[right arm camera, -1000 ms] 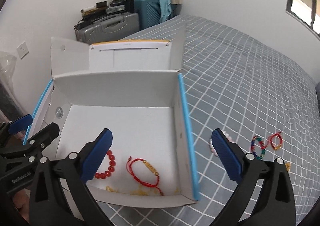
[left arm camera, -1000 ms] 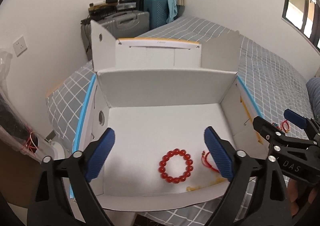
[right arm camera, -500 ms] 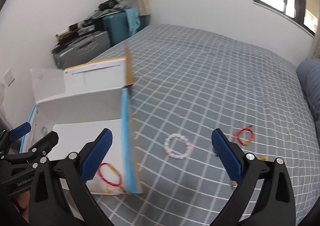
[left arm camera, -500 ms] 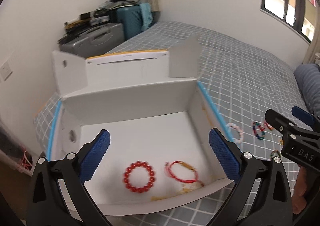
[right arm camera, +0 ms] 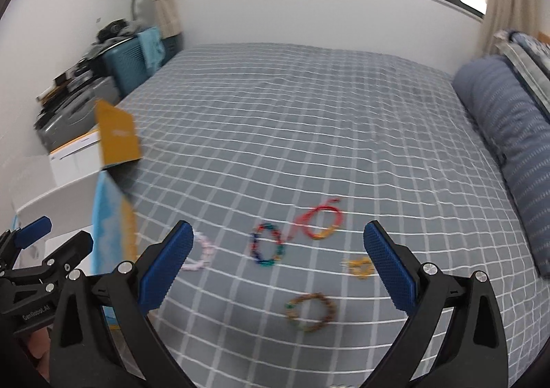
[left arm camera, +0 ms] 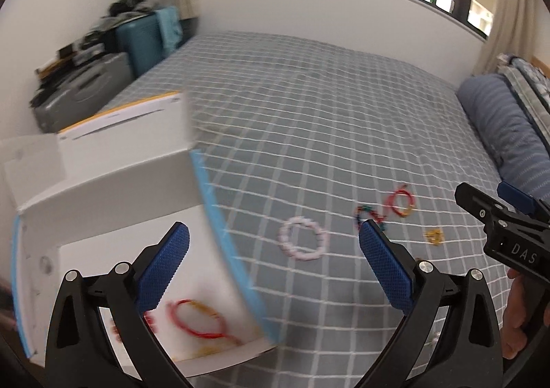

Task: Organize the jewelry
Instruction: 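Move both open tools back over the remaining bracelets on the bed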

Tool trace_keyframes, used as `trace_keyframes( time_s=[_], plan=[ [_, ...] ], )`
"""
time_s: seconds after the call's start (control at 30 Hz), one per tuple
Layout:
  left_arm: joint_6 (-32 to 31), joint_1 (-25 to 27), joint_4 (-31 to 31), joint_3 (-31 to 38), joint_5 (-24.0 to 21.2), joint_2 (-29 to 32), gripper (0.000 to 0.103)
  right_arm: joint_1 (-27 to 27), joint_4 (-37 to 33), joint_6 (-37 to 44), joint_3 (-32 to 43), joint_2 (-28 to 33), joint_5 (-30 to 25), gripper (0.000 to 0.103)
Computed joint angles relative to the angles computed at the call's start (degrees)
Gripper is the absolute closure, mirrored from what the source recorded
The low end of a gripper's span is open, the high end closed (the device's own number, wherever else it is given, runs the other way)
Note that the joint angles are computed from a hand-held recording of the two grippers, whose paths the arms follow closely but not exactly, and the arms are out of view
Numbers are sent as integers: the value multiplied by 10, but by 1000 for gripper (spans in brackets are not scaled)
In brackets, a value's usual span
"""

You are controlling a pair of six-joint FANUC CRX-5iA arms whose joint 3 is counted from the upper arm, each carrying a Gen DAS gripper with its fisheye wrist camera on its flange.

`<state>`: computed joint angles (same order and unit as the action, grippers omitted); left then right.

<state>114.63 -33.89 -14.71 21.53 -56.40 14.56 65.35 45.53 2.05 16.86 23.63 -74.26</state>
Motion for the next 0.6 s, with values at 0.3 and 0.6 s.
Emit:
trace_keyframes(
  time_s=[0.3,0.6],
  plan=[
    [-18,-27,32,106,-18,119,6,-39,-20,-30,-120,-62,34,8],
    [5,-24,46,153,-45,204,6,-78,-87,-27,-168,-62,84,8]
  ],
)
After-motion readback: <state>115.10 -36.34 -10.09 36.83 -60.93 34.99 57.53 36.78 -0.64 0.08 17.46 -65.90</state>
